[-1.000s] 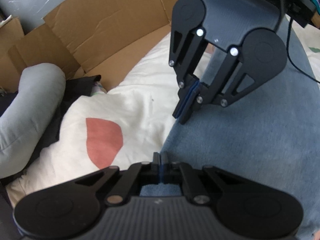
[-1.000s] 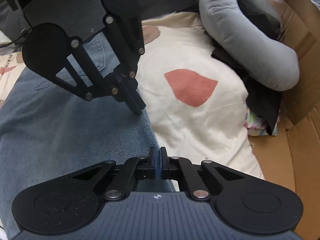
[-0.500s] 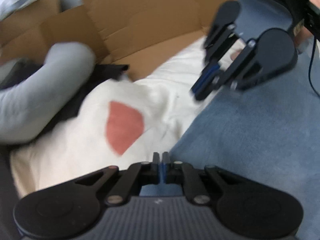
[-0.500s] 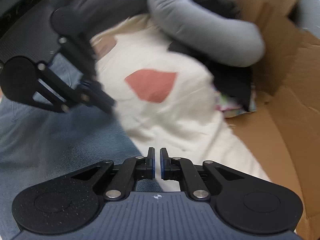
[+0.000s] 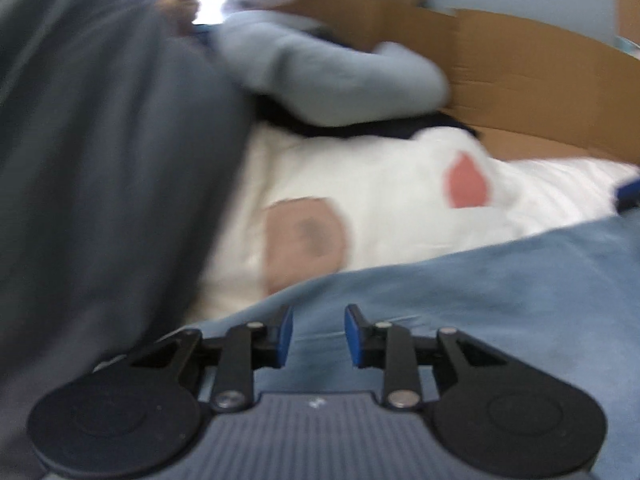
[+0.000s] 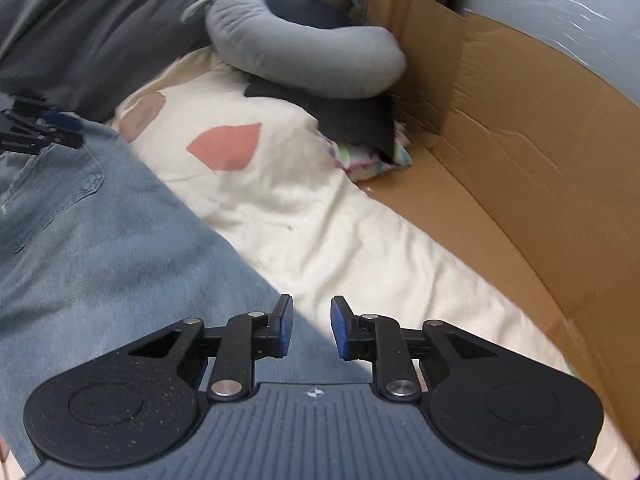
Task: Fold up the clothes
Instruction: 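Pinch the elastic waistband of the pants with the left tool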
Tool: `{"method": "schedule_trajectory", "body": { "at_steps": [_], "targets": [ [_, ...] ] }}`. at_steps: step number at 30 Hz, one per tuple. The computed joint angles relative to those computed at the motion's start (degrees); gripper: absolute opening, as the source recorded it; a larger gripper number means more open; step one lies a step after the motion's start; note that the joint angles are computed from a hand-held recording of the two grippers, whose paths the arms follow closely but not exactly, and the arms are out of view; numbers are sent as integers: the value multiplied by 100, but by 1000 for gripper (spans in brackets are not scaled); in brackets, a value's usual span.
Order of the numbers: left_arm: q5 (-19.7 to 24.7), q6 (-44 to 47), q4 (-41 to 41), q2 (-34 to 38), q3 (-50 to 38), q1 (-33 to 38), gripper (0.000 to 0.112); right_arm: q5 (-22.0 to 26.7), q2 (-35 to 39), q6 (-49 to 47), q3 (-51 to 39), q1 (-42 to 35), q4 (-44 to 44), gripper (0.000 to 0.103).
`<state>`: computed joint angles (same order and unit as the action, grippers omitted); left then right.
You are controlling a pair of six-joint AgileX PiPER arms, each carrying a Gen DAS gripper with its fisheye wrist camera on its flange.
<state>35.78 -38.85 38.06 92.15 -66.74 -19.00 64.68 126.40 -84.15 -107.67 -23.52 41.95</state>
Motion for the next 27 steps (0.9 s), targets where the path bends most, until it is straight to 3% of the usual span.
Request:
{"method": "schedule_trajectory", "body": {
  "at_steps": [4, 8, 14, 19, 22, 27],
  "targets": [
    [204, -1214, 721, -295, 295, 161, 31, -106, -171, 50, 331, -118, -15, 27],
    [271, -1662, 845, -331, 360, 367, 31, -330, -316, 5, 609, -176, -72, 27],
    [151, -1709, 536, 9, 252, 673, 24, -603, -331, 190, 784, -179, -279, 27],
    [55, -1462, 70, 366, 98, 939, 17, -818, -101, 887, 620, -56, -746, 27],
    [-73, -1208, -203, 590, -24, 1148, 4, -773, 81, 1302, 434, -39, -922, 27],
    [-157, -465, -977, 921, -402, 1461, 3, -673, 234, 1888, 160, 60, -1166, 27]
  ]
}}
